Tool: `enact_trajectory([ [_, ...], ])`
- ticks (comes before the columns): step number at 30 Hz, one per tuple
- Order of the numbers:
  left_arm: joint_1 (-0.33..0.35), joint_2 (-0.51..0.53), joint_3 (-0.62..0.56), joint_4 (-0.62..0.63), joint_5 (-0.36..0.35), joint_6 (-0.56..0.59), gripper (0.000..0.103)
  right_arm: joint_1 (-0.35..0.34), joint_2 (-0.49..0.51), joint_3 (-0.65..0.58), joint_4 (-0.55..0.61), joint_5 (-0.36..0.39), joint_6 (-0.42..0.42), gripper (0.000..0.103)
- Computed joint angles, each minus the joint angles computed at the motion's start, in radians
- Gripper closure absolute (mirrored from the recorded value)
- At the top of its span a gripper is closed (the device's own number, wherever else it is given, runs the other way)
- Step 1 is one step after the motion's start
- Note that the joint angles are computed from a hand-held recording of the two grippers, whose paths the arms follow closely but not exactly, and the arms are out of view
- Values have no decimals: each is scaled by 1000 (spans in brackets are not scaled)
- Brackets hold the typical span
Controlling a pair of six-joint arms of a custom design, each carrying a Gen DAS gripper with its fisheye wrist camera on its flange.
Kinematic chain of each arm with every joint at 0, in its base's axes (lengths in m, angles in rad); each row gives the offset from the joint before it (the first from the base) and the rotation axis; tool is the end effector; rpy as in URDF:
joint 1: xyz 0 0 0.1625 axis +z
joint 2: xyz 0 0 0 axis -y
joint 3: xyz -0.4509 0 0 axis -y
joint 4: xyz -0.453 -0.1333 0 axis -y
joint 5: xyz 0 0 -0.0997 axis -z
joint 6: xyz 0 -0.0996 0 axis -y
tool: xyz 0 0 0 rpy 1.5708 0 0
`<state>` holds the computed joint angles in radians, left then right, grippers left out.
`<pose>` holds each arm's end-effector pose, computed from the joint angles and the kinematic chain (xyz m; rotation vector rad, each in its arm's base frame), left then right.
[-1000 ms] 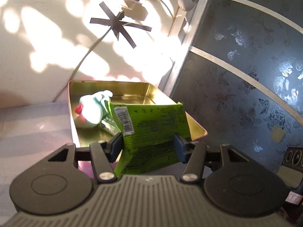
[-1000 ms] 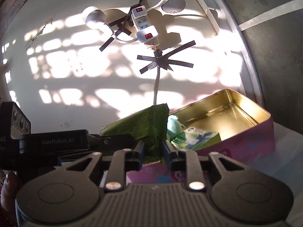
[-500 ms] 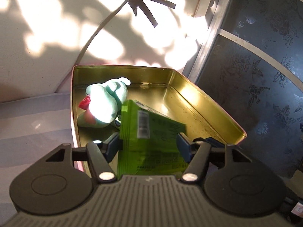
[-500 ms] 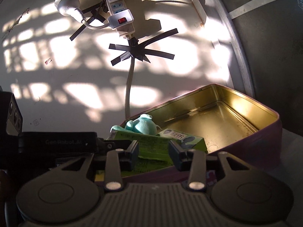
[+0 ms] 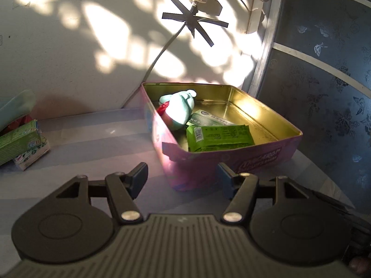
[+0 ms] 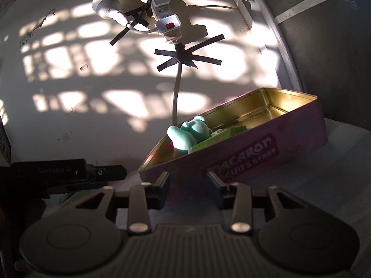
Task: Organize objects
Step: 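Lower the green snack bag into the pink tin and open the right gripper, then move the right gripper toward the long green toothpaste box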
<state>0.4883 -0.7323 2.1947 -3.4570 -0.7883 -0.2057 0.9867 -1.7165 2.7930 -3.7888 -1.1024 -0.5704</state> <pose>-0.3498 -0.4163 -0.0098 0.8782 2.4067 -1.0711 -0.0011 -0.3250 0.2635 0.3493 -2.3900 1.5953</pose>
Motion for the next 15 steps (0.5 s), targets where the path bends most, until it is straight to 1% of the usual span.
enact_trajectory([
  [2,-11,-18,46,16,39,-37,36,6,-3,24,13,-19,-26,66],
  [4,-15,-37,84,38,55,-78,36,14,-2,45,21,-40,-48,66],
  [8,-27,-55,142,50,98,-109,36,37,0,70,26,-81,-50,66],
  [12,-38,-71,183,40,123,-126,36,83,17,80,13,-136,-39,66],
  [15,-55,-72,209,5,162,-110,36,134,53,80,-22,-185,-30,66],
])
